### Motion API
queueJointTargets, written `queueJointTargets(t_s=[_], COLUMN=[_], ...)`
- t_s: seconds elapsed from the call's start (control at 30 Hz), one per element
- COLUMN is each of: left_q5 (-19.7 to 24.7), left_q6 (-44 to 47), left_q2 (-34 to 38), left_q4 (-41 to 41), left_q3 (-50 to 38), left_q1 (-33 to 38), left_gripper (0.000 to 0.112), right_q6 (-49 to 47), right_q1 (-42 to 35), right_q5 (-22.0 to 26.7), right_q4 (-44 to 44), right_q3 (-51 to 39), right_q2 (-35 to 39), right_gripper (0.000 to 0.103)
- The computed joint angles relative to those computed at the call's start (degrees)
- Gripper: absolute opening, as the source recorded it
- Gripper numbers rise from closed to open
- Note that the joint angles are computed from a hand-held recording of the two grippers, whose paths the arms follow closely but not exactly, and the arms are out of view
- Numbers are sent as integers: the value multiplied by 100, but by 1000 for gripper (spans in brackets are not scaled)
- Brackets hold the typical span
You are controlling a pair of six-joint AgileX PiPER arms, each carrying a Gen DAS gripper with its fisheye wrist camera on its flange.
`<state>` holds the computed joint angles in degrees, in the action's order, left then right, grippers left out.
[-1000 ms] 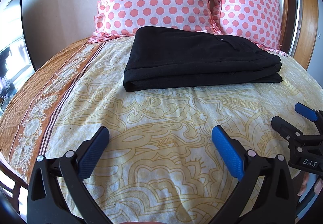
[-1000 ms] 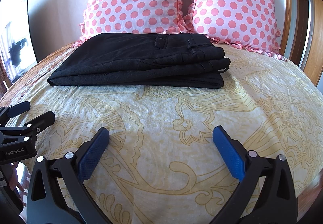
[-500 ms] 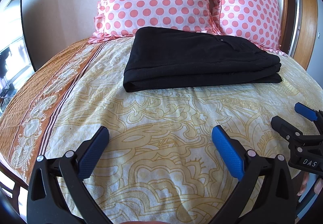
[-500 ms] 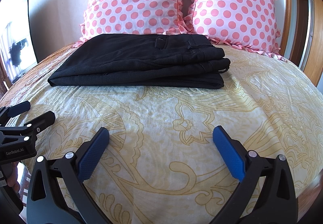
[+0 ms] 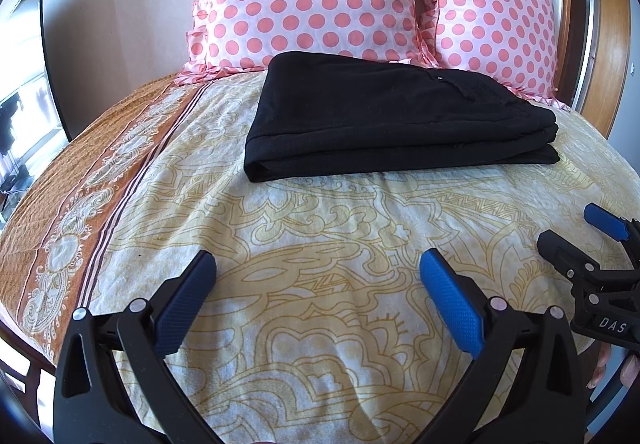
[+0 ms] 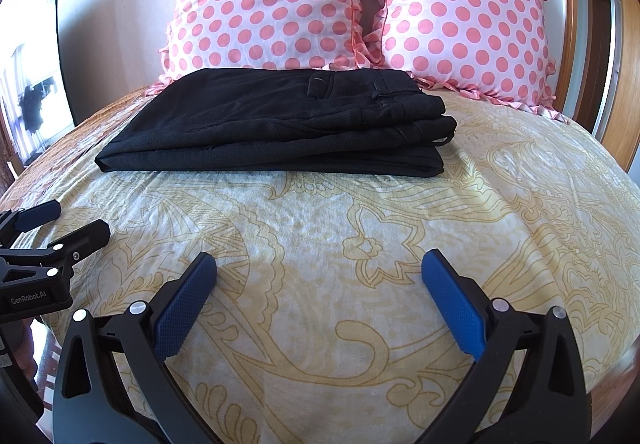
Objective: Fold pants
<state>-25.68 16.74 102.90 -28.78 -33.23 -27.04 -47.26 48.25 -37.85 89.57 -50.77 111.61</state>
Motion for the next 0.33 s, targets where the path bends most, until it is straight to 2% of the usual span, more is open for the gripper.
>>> queueJointTargets(t_s=[0.33], left_q5=[-14], left_q6=[-149], left_q2=[-1], left_q4=[267], left_q3=[15], left_q1=[61], left_gripper=[101], right_q6=[30], right_q1=[1], right_q5=[-8], right_q4=[-26], right_q3=[5], right_q2=[9], right_gripper=[102])
